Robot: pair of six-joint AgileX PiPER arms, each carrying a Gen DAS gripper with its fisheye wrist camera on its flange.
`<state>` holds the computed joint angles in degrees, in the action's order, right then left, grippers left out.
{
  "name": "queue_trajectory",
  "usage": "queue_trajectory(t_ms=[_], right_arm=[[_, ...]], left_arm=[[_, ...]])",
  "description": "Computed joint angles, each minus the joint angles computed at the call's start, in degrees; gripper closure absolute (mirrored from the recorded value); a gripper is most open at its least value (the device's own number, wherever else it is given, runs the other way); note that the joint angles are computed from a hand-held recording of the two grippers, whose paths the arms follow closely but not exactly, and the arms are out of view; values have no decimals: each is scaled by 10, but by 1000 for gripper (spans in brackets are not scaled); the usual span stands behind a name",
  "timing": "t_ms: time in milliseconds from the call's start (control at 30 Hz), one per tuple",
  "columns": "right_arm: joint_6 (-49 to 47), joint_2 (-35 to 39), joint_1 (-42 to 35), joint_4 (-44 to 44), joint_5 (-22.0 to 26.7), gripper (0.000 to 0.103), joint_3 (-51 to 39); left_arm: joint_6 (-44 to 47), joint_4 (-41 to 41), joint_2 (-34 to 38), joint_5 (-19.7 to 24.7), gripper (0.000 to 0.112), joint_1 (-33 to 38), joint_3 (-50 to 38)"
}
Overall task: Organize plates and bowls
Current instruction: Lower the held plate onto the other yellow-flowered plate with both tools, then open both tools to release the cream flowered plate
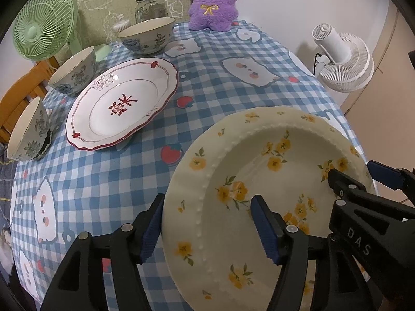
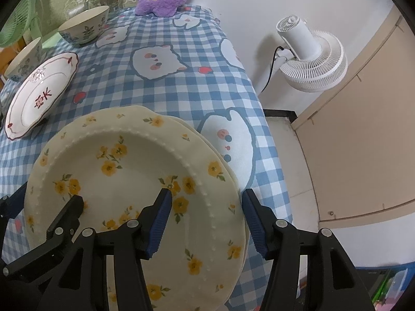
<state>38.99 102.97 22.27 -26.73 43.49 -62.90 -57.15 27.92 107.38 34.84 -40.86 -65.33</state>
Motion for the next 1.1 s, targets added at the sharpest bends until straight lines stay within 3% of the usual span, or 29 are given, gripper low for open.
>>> queue_trajectory(t_ms=[233,533,667,767,967,1100], right_arm=[[-17,2,-20,15,-15,31,2],[-38,3,-32,31,-20,31,0],[-76,-5,-50,87,-26,30,0],[-86,-19,-50,105,-33,30,1],[-100,-54,-37,130,-21,30,-10],[-89,-78,-15,119,14,28,-29]], left_arm=[[-33,23,10,15,43,-11,-10],[-35,12,22,33,41,-9,-30],[-8,-19,12,23,39,3,-27],[-28,9,-4,32,28,-12,-20],[-3,14,-39,41,22,-27,-17],[12,15,-61,47,19,-23,-22]])
